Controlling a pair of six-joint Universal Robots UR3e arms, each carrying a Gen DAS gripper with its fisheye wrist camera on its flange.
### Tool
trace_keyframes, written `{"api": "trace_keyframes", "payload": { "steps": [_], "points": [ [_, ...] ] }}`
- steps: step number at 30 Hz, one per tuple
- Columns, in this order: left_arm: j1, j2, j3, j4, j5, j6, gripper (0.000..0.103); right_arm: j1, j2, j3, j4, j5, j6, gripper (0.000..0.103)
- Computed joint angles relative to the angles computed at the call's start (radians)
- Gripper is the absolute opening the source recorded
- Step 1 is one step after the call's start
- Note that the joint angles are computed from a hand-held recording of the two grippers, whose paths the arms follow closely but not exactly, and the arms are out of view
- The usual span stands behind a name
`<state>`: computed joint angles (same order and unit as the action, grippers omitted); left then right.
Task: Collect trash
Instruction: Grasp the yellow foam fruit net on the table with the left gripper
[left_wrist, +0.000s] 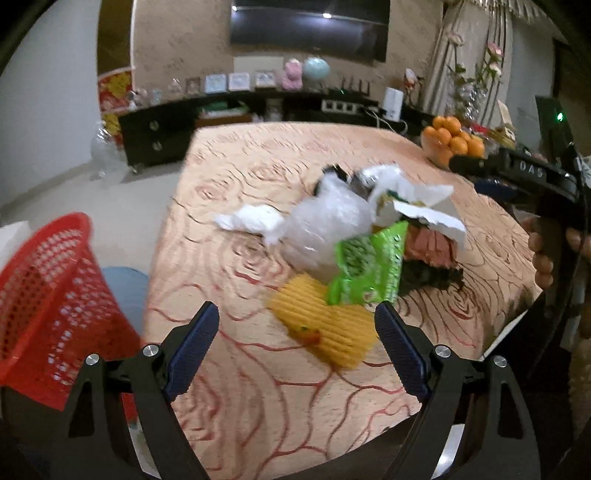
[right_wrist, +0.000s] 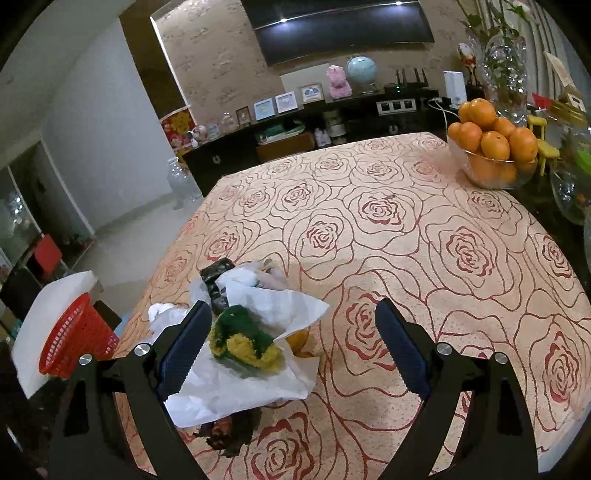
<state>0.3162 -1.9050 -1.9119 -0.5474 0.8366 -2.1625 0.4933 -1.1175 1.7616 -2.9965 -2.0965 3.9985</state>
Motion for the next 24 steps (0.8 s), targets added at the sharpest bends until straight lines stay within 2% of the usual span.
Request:
{"api": "trace_keyframes", "payload": {
  "steps": [4,8,9,15,19,24],
  "points": [
    [-0.053,-0.037,0.033,-0.023,0.048,0.008,0.083,0.001,-0.003,0.004,-0.002,0.005,-0.001,0.087],
    [-0.109,-0.1,0.085,-0.014,0.112,-0.033,0.081,0.001,-0.011,0.013,-0.008,0.005,0.009,0.087],
    [-0.113,-0.113,0.1,-0.022,0.118,-0.039,0.073,0.0,-0.011,0.014,-0.008,0.006,0.007,0.087],
    [-0.098,-0.14,0.156,-0.068,0.112,-0.062,0.038,0.004,-0.013,0.013,-0.009,0.003,-0.003,0.087],
    [-0.078,-0.132,0.159,-0.094,0.108,-0.051,0.027,0.01,-0.005,-0.003,-0.003,0.001,-0.005,0.087],
    [-0.05,-0.104,0.12,-0.062,0.113,-0.04,0.026,0.014,0.005,-0.016,-0.006,0.004,-0.014,0.087]
  ]
}}
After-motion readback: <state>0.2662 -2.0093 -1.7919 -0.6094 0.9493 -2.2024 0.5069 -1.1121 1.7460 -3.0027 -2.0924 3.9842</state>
